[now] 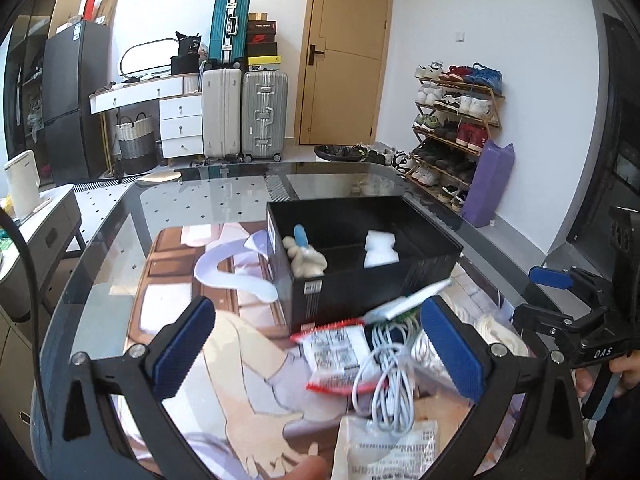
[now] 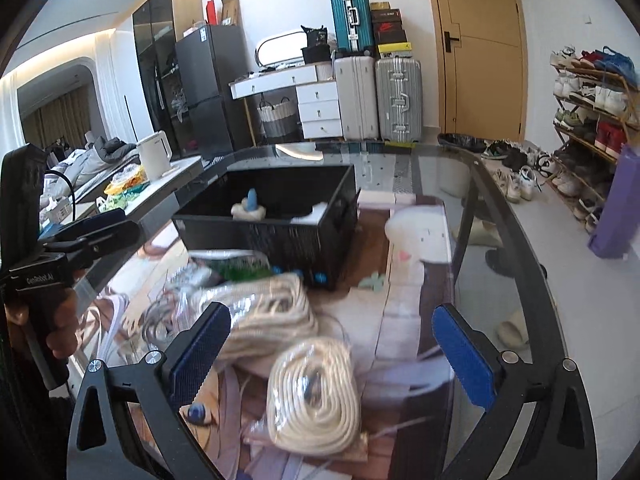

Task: Organize soft objects
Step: 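Grasp the white printed packet with the left tool while the right tool grasps the bagged rope coil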

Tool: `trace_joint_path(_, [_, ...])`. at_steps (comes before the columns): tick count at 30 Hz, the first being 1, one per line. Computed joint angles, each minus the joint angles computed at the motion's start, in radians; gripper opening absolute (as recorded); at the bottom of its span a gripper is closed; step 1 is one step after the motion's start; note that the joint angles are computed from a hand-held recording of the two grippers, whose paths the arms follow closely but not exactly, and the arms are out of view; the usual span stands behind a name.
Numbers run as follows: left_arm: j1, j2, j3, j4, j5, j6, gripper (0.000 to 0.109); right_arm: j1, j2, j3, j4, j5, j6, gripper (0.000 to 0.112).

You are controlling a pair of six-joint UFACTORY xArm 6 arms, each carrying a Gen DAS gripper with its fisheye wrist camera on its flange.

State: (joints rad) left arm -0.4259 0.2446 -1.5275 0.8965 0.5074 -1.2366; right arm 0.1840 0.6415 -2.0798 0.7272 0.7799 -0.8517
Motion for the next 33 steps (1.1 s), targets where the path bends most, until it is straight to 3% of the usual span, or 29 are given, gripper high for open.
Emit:
trace_joint_path(14, [-0.023,-0.057,0.11,0.028,-0.028,-0.012,0.103,-0.005,-0.056,0.11,-0.011,0.013,-0.025,0.102])
trace_joint_path(17, [-0.021,-0.065,0.134,-0.017,-0.067,0.043,0.103,-0.006,-0.058,0.118,-0.023,0.012,-0.026,0.102])
trace_joint_path(33, [-0.081,-0.026,0.119,-0.232,-0.031,0.343,0.103,0.007,-0.05,0.13,-0.077,0.047,-0.021,0.103])
